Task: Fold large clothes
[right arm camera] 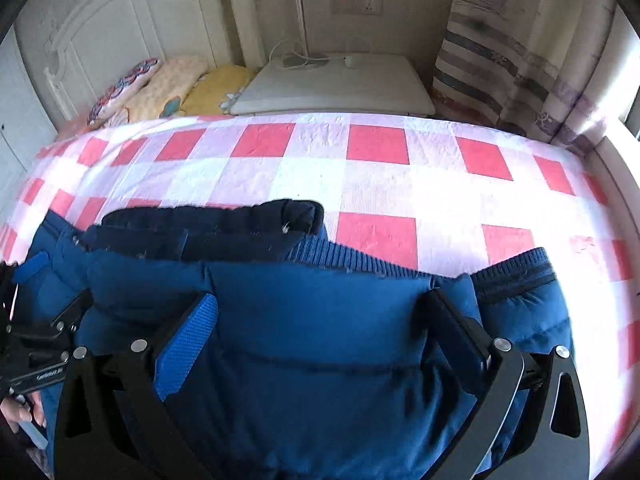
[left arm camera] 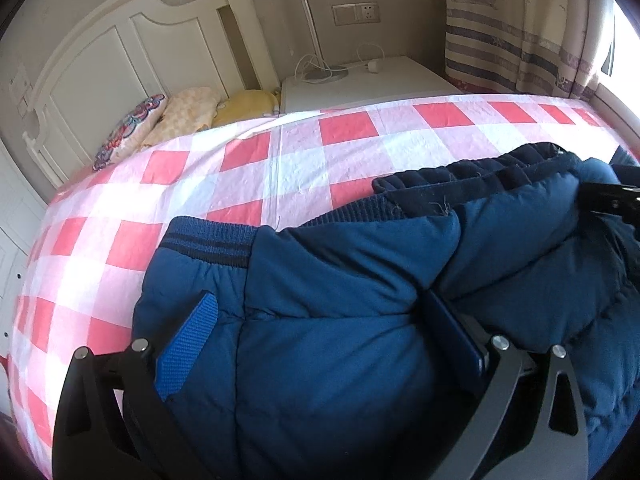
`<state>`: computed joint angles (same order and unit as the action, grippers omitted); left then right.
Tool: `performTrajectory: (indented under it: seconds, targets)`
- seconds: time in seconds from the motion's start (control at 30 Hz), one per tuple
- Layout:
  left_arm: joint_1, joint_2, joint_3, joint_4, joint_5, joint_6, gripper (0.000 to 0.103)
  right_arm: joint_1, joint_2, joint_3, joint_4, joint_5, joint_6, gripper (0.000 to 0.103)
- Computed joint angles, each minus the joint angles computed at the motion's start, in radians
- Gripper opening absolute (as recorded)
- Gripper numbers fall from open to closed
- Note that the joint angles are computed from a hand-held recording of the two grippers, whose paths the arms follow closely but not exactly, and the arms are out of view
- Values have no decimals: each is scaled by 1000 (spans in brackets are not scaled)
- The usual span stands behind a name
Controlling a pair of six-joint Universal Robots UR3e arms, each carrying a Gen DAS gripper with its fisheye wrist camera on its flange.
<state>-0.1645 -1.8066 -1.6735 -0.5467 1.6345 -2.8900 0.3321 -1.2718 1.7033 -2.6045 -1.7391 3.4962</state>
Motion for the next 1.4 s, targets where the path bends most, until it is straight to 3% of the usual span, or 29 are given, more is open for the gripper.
performTrajectory:
  seconds: [0.13,0.23,0.3,0.37,0.53,0.63,0.73,0.83,0.93,1.0,1.03,1.1,1.17,1.3,1.33,1.4]
  targets:
    - [48,4,20,-62,-88,-15,101,-8,22,7,-36,-2,1,99]
    - [44,13,4,-48,-84,-16,101,5,10,31,-58,-21,1,99]
    - [41,16,-1,-43,-78,-16,101,-24,-38,73,-59,35,6,98]
    - [40,21,-10,-35,-75,-18,101,-26,-132,137,-28,40,53,98]
    - [42,25,-16,-31,-74,-17,101,69,-328,348,-13,-109,83,98]
    - [46,31,-22,-30,-78,-13,101,4,-451,522,-111,5,44,98]
    - [43,30,-21,-28,-70,-13,101,36,-627,578,-16,-66,104,98]
    - [43,27,-18,-29,-70,-12,101,47,-786,695,-68,-40,83,98]
    - [45,33,-21,-34,-73,-12,101,105,-739,742,-81,-96,70,98]
    - [43,37,-26,-29,-68,-11,101,127,-729,808,-186,-114,87,98]
    - [43,31,-21,-28,-65,-10,101,126,-750,803,-150,-114,102,98]
    - [35,28,-19,-22,-51,-12,101,212,-749,734,-41,-224,202,98]
    - [32,27,-21,-17,-45,-12,101,300,-754,724,-81,-275,195,98]
    - [31,28,-22,-16,-45,-12,101,362,-667,738,-122,-249,165,98]
    - [31,29,-23,-15,-44,-12,101,371,-663,786,-195,-255,166,98]
    - [27,26,-24,-7,-31,-13,101,355,-777,850,-175,-227,192,98]
